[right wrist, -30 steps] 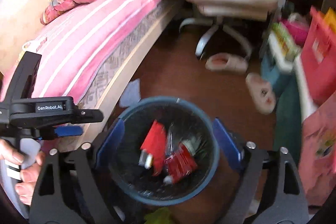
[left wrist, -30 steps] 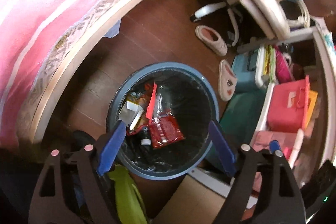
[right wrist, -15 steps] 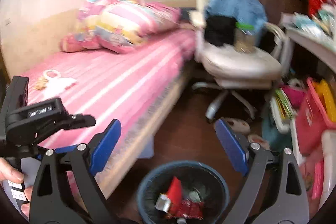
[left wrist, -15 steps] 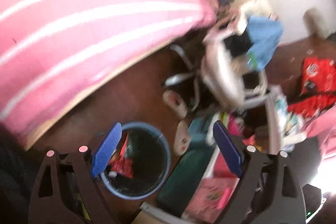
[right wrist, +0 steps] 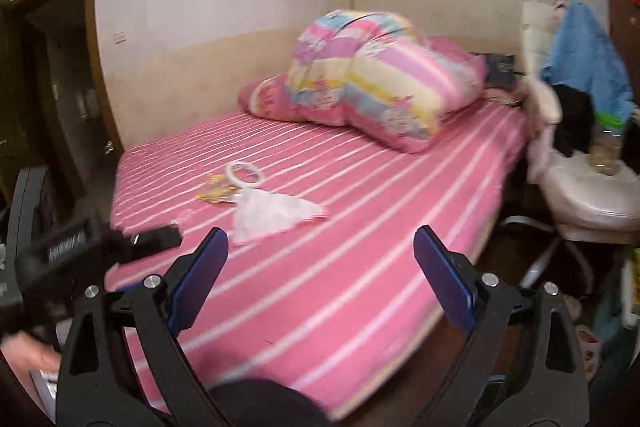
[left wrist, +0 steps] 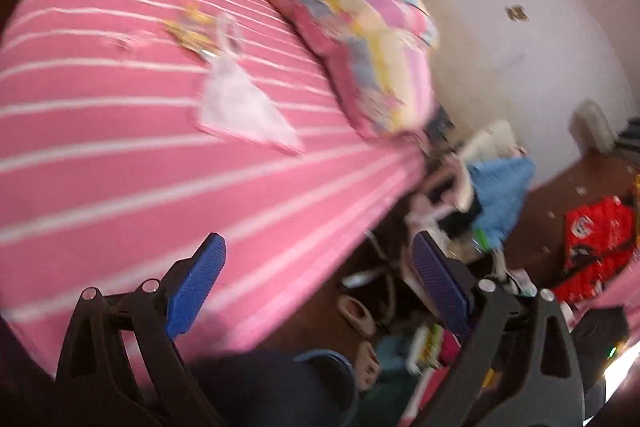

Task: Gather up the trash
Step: 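Move both tools back over the bed toward the white cloth and pink clip, then close the right tool on the white mesh cloth while the left tool approaches the pink clip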

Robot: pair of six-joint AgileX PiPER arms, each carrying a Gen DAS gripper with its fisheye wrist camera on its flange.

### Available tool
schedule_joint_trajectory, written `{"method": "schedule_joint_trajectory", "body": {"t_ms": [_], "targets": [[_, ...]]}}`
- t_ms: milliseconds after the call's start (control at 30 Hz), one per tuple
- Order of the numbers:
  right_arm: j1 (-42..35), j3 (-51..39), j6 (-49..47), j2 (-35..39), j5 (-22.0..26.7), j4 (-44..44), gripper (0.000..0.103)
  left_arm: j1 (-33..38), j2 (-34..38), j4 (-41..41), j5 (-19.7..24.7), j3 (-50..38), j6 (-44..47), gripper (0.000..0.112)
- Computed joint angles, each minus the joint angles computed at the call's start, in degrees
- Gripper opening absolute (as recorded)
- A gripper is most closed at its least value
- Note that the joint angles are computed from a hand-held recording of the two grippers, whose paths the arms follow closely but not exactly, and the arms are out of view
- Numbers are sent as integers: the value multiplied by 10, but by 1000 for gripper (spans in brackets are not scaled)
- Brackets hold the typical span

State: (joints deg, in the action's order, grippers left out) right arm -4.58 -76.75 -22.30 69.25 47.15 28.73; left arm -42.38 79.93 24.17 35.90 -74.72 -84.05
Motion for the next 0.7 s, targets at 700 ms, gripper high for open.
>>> {"method": "schedule_joint_trajectory", "body": {"t_ms": [700], "targets": [[234, -365, 178, 491, -48, -158, 94, 380, 210, -265, 7, -85, 580, 90]]}}
